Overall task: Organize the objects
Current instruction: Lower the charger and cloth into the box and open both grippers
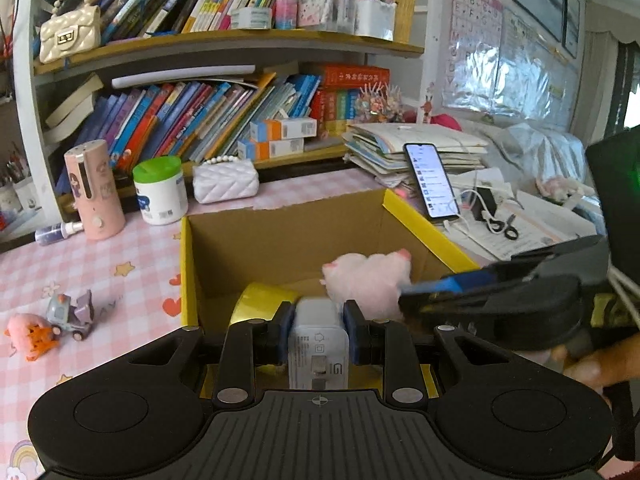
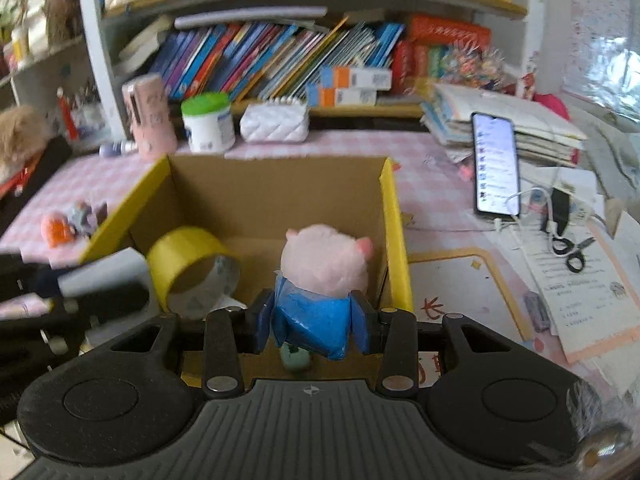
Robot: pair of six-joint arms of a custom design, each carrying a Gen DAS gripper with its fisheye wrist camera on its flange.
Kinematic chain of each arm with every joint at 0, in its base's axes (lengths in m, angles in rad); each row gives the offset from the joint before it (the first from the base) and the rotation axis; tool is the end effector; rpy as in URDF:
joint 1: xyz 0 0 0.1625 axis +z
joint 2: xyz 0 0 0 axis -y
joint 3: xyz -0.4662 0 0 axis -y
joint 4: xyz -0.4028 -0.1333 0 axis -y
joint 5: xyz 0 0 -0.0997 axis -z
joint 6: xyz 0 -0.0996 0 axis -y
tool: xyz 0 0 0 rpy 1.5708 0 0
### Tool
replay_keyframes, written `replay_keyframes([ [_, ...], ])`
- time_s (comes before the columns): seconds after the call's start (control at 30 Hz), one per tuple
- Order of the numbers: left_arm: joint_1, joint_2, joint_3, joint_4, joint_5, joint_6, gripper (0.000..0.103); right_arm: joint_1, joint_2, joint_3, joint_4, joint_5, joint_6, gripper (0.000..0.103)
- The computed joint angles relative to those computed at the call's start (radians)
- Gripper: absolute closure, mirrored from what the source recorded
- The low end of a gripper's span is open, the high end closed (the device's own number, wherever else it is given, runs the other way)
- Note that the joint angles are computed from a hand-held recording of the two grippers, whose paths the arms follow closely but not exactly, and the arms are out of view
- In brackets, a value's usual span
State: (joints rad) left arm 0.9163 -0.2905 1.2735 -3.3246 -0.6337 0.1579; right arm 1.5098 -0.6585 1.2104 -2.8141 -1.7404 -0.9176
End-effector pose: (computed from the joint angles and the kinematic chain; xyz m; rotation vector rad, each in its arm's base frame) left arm -0.3070 -0.7509 -0.0120 0.4480 2.1691 -1.1231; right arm 0.0644 -0.8566 0.2245 0.9999 -2.3802 0.7172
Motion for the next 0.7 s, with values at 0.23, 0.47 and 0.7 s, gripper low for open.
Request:
replay_keyframes([
  [0.23,0.02,0.034,-0.076,0.096,0.029,-0.049,0.078,-0.004,0.053,-0.076,0.071,-0.013,-0.125,0.066],
  [0.47,0.036,0.038,-0.088,0.202,0.047,-0.156,0.078,-0.002,0.089,-0.122,0.094,-0.001,-0.271,0.066],
  [0.7,0.046,0.033,-0.088,0.244,0.046,-0.219,0.078,0.0,0.117,-0.193,0.221,-0.016,-0.242,0.066],
])
